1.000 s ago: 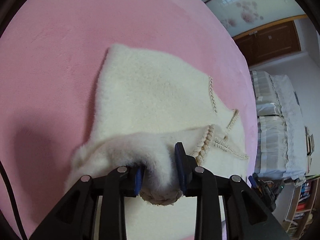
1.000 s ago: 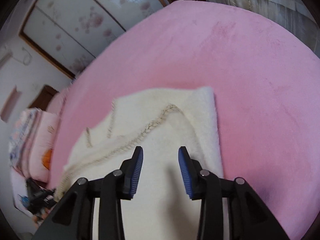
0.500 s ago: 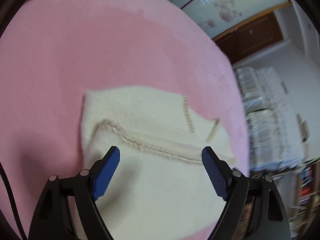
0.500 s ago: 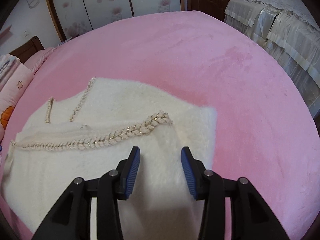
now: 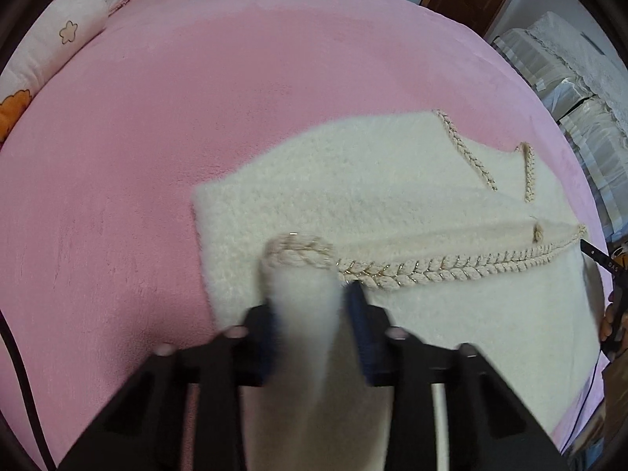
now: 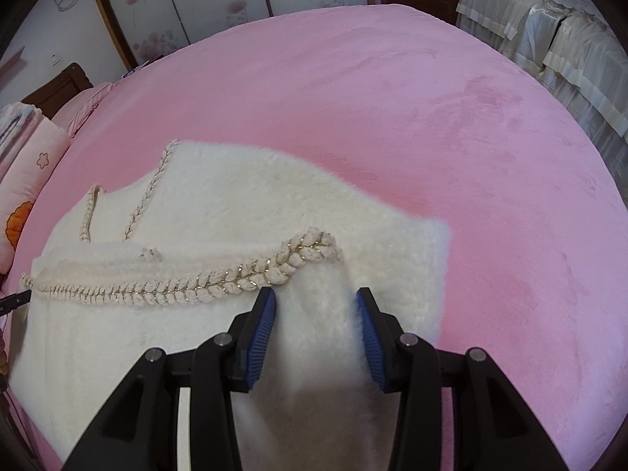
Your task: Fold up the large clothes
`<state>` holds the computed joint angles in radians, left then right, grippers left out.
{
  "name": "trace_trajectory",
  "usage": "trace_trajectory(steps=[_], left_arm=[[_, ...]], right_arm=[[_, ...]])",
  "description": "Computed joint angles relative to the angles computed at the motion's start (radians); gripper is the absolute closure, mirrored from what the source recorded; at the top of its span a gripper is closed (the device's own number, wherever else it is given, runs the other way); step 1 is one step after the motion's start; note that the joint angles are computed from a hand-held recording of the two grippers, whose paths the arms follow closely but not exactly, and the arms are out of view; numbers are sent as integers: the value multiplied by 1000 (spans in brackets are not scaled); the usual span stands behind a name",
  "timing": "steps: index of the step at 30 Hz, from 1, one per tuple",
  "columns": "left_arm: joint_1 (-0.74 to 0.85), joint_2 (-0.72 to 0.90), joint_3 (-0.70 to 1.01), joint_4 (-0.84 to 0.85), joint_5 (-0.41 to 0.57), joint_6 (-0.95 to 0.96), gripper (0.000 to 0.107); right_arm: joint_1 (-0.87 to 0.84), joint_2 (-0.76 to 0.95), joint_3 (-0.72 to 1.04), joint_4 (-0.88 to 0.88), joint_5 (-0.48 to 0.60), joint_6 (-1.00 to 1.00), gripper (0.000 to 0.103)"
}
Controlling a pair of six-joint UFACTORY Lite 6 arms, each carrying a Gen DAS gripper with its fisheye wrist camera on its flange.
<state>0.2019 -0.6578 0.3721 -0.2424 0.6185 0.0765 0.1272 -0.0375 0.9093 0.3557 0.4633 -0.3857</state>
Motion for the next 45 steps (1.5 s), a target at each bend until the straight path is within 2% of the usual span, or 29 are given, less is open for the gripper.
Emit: trace_trajectory(steps=[1,3,4,7,11,14,18,25,29,31,34,38,41,43,45], left_arm=[[-16,-25,-8,49,6,-55,95],[-46,-98,-47,118,9,-139,99],[-75,-149,-59,183,29,-216,99],[-206,-296,-69,362,104,-467,100],[-432,-369,-24,594,224,-797,100],[-570,-327,47,745,306,-996,100],[-578,-213,159,849,319,-1066,100],[-454,162,390,1056,172,-1185,100],[-428,453,463,1229,84,-1384,100],[-411,577,466,1307,46,-1481,100],[-388,728,442,1414,-17,-1616,100],[-347,776,411,1529,-97,-1746,97],[-307,786,420,1511,-146,-1716,91],[-290,778,432,1438,-148,-1639,80],[-270,742,443,1300,-130,-1495,58]], right_arm=[[5,-3,-3,2,0,-11,80],[38,-45,-39,-78,-34,60,91],[59,-76,-64,-129,-52,114,93],[106,-175,-137,-299,-100,304,94],[128,-292,-190,-431,-111,484,94],[164,-348,-182,-583,-88,666,95],[215,-335,-88,-785,-46,879,95],[269,-100,169,-1128,-16,1224,95],[276,124,298,-1298,1,1401,95],[273,237,333,-1351,13,1459,95],[261,407,386,-1327,36,1450,94],[244,474,416,-1313,29,1448,93],[225,482,425,-1260,21,1400,86],[222,482,429,-1279,43,1422,64],[223,479,447,-1243,91,1401,54]])
